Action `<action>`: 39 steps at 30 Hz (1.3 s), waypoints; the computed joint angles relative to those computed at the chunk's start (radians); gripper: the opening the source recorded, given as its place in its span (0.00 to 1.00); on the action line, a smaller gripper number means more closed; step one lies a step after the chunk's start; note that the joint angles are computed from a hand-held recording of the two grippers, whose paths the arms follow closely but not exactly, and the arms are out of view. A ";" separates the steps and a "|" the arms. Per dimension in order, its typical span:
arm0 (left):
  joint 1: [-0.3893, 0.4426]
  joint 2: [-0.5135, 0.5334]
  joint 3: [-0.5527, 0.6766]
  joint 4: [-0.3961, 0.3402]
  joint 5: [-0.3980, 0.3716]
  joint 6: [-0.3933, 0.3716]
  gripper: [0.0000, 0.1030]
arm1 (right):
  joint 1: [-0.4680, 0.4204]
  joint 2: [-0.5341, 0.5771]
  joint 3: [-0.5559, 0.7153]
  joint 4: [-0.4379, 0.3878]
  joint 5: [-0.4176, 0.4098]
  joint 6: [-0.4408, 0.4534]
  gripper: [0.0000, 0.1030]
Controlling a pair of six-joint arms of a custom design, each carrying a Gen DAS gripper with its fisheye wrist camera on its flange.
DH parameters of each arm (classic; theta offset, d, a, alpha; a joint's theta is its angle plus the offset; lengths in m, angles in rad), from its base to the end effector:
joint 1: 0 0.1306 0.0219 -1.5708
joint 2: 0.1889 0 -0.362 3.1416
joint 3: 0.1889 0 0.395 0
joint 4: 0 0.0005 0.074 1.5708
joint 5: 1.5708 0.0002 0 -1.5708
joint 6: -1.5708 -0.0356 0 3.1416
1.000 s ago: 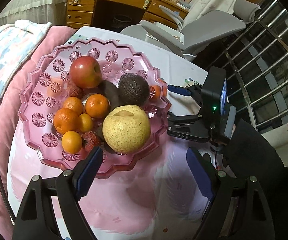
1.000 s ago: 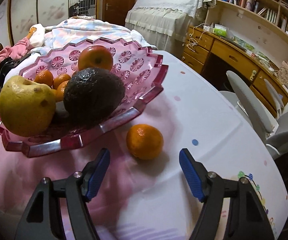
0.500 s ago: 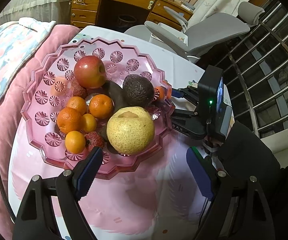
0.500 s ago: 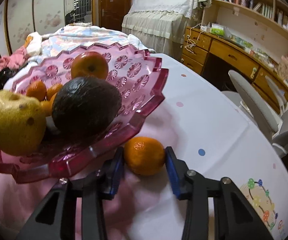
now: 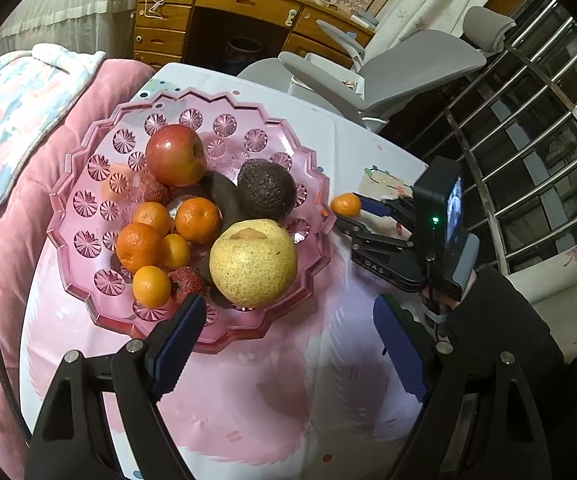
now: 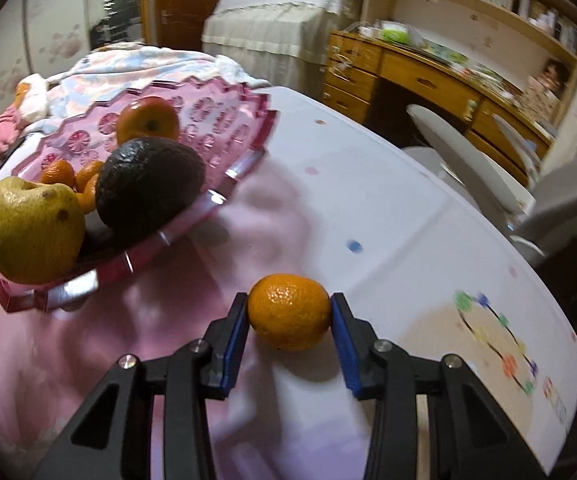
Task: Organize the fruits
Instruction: 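Carry the tangerine over the bowl and open the right tool to drop it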
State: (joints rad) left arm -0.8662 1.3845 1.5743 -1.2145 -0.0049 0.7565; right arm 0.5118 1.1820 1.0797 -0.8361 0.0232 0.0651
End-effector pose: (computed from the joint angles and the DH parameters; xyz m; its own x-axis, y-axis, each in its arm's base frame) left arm 0.3026 -0.3564 0.4734 -0.9243 0.0276 -0.3806 0.1730 0.9193 -0.3534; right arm 0.3560 0.1984 0.3565 -0.6707 -0.4513 -0.5886 -0.5224 0.8508 -0.0571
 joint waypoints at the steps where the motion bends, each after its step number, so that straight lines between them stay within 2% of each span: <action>1: 0.000 -0.005 0.000 0.004 0.005 -0.004 0.82 | -0.001 -0.010 0.002 -0.021 0.017 -0.016 0.39; 8: 0.006 -0.035 0.016 -0.001 0.007 -0.041 0.82 | 0.013 -0.080 0.038 -0.144 0.093 -0.162 0.40; 15: 0.050 -0.090 0.012 -0.029 0.011 -0.105 0.82 | 0.096 -0.098 0.103 -0.233 0.174 -0.364 0.40; 19: 0.090 -0.135 -0.004 -0.069 0.033 -0.168 0.82 | 0.168 -0.052 0.175 -0.300 0.213 -0.463 0.40; 31: 0.226 -0.256 -0.048 -0.200 0.082 -0.359 0.82 | 0.363 0.118 0.395 -0.348 0.301 -0.742 0.40; 39: 0.254 -0.312 -0.057 -0.240 0.056 -0.381 0.82 | 0.416 0.234 0.504 -0.415 0.302 -0.889 0.40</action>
